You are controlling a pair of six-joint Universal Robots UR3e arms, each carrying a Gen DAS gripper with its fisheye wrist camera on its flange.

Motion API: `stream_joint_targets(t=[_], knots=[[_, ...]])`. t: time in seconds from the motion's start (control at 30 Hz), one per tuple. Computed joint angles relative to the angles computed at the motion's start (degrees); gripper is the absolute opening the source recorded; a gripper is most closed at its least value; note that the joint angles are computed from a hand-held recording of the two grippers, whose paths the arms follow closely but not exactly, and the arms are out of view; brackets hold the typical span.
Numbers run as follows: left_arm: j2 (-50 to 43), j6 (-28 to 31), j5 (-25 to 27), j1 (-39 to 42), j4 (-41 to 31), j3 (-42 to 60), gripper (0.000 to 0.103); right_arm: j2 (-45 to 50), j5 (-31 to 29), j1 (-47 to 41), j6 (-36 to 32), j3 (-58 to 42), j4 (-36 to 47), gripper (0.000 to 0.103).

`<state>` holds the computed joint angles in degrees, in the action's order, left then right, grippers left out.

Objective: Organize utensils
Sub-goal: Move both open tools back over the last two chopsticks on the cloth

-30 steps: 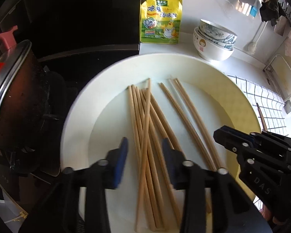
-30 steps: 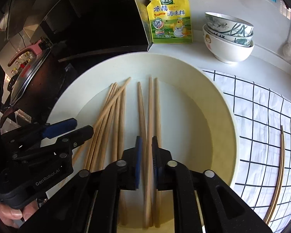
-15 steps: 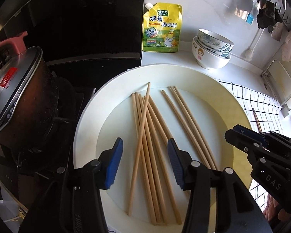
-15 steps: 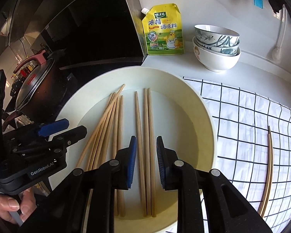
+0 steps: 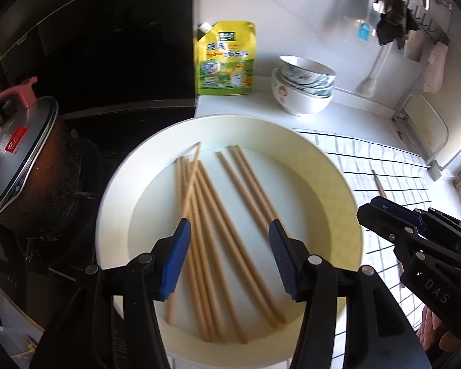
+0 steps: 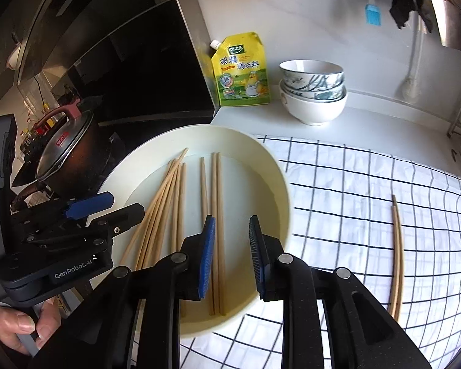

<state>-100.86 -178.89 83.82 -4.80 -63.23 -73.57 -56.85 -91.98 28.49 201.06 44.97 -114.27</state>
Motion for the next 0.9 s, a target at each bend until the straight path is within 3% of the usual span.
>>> stream_joint_targets(t=[0.37,0.9], knots=[[-2.5,-4.93,2.41,-10.44,-1.3,5.73,0.054,-20.17,-1.16,-5.27,-0.07,25.76,-6.98,0.023],[-18.57,-11.99,6.73,-26.95,-8.99,29.41,0.054,-48.07,4.48,-23.92,-7.05,54.17,-6.53,0.023]])
